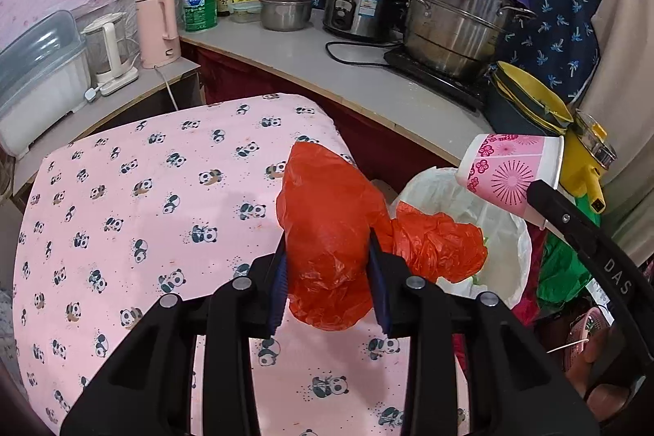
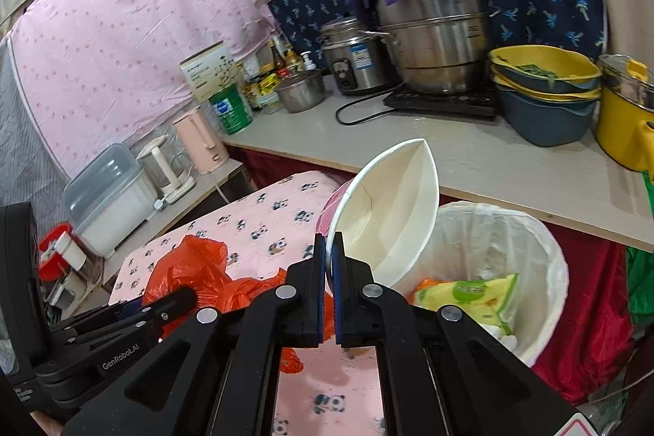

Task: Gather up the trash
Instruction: 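Carry the red bag and pink cup over the bin, then open the left tool to drop the red bag while the right drops the cup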

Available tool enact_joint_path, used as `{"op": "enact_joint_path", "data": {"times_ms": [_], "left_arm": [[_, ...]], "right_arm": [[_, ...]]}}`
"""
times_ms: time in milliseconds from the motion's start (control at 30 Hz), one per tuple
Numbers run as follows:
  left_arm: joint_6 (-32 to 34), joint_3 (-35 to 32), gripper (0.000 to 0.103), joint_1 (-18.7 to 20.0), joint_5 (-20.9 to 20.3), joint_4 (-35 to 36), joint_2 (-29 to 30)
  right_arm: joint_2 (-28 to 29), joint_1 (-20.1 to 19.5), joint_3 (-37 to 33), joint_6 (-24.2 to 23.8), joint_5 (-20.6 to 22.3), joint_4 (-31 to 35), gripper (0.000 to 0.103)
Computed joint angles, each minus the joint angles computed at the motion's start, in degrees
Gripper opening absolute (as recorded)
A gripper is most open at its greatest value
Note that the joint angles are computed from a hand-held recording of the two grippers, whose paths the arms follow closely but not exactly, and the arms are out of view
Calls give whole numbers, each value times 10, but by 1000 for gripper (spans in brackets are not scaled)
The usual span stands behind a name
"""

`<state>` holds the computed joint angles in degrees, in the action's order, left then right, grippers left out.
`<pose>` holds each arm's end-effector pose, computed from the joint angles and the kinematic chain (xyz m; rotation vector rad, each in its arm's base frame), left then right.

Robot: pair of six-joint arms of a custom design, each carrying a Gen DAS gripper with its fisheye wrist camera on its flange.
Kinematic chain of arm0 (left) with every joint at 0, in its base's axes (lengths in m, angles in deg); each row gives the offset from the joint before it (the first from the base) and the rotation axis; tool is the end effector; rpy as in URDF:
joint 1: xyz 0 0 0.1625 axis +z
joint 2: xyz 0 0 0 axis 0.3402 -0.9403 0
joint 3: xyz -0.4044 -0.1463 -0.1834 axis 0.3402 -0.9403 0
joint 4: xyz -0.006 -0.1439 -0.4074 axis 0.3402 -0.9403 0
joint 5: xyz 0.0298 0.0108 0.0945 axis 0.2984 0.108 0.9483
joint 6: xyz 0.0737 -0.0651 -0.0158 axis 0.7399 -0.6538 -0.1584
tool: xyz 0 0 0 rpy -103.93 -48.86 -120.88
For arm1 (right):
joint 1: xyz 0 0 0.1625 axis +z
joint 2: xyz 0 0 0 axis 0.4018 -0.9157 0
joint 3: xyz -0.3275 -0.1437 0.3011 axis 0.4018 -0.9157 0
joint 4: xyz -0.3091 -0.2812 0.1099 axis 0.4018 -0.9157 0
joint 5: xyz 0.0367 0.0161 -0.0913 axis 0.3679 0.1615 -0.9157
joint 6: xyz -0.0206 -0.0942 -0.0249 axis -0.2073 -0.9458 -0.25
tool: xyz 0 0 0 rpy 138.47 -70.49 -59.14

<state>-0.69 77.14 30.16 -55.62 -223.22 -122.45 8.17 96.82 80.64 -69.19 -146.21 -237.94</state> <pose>-0.0602 -0.4191 0.3641 -0.0959 2.1820 -1.0844 0.4193 -0.5087 -0.0034 0.8674 -2.6563 0.9517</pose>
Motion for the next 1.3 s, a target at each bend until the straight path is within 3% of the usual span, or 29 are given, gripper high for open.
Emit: {"op": "enact_joint_path", "data": {"times_ms": [533, 1300], "left_arm": [[47, -31, 32, -15, -18, -63, 118], [123, -96, 34, 24, -45, -138, 247]], "right_arm": [[-59, -60, 72, 6, -8, -64, 4], [-72, -103, 87, 13, -14, -71, 4]]}}
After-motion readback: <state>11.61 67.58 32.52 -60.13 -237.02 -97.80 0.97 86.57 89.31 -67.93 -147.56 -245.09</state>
